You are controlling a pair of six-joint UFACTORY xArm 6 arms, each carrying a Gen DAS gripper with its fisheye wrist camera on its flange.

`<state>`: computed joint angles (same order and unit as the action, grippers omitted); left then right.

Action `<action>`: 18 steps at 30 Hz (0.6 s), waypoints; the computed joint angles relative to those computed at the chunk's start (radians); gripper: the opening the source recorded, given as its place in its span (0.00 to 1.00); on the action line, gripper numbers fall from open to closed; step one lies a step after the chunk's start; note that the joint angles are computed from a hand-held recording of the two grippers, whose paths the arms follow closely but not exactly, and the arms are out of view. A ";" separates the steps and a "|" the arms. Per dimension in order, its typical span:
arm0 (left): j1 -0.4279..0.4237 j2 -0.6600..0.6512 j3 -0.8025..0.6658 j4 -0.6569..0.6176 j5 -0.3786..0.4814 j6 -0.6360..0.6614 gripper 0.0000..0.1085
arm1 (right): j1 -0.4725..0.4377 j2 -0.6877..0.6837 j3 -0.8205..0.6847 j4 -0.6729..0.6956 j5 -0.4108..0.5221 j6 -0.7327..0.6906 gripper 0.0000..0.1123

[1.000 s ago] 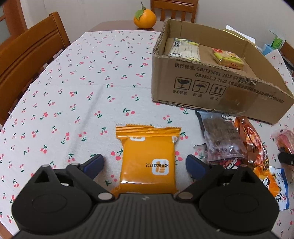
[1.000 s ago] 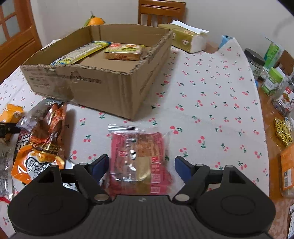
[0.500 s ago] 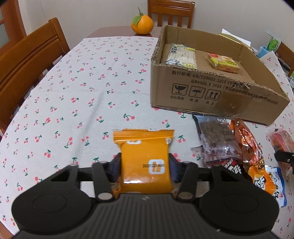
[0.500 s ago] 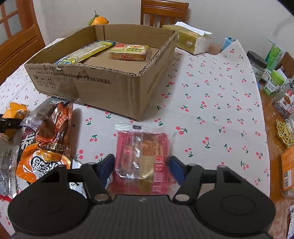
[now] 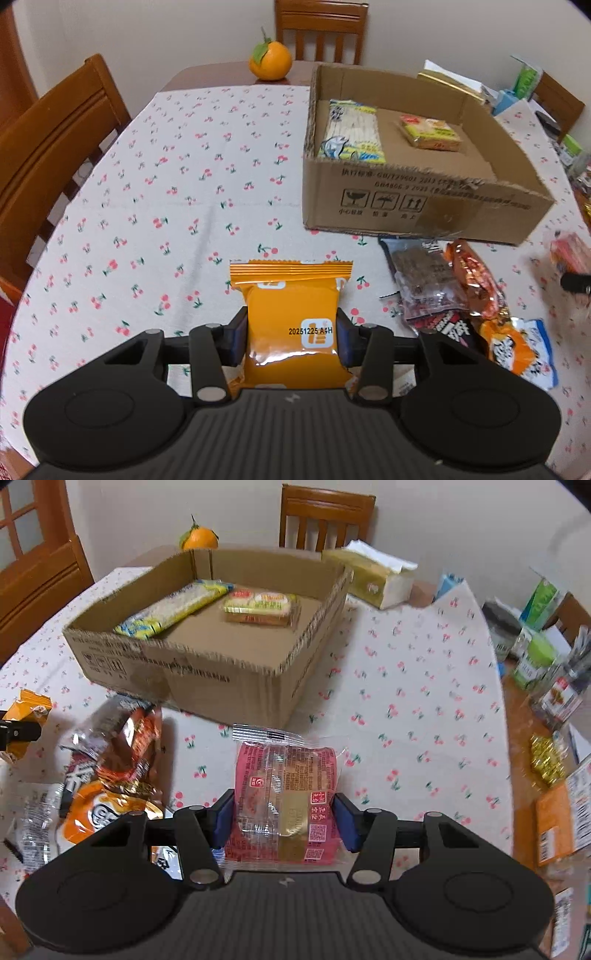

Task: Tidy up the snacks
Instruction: 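Lower the pink pastry pack into the box and open the right tool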

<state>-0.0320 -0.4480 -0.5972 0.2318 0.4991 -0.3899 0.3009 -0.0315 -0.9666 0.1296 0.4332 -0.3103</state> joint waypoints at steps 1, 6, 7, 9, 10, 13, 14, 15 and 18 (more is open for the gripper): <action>0.002 -0.011 -0.005 -0.036 0.013 0.045 0.41 | -0.001 -0.008 -0.009 0.008 0.011 -0.011 0.54; 0.002 -0.068 -0.019 -0.129 0.063 0.196 0.41 | -0.001 -0.038 -0.056 0.051 0.045 -0.073 0.54; 0.002 -0.080 -0.023 -0.150 0.074 0.226 0.41 | 0.000 -0.040 -0.067 0.060 0.047 -0.087 0.54; 0.002 -0.098 -0.031 -0.184 0.091 0.275 0.41 | 0.007 -0.034 -0.097 0.081 0.046 -0.116 0.54; 0.001 -0.106 -0.034 -0.199 0.098 0.296 0.41 | 0.011 -0.031 -0.108 0.098 0.043 -0.132 0.54; -0.003 -0.125 -0.040 -0.216 0.110 0.332 0.41 | 0.024 0.012 -0.171 0.155 0.037 -0.184 0.54; -0.005 -0.129 -0.042 -0.218 0.113 0.336 0.41 | 0.029 0.031 -0.192 0.164 0.029 -0.197 0.54; -0.005 -0.131 -0.046 -0.222 0.117 0.342 0.41 | 0.035 0.056 -0.219 0.176 0.024 -0.213 0.54; -0.010 -0.136 -0.053 -0.218 0.123 0.338 0.41 | 0.049 0.132 -0.299 0.206 0.020 -0.238 0.54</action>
<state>-0.0416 -0.5843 -0.6498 0.0134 0.6225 -0.0516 0.3503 0.1000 -1.2657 0.3359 0.4532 -0.5488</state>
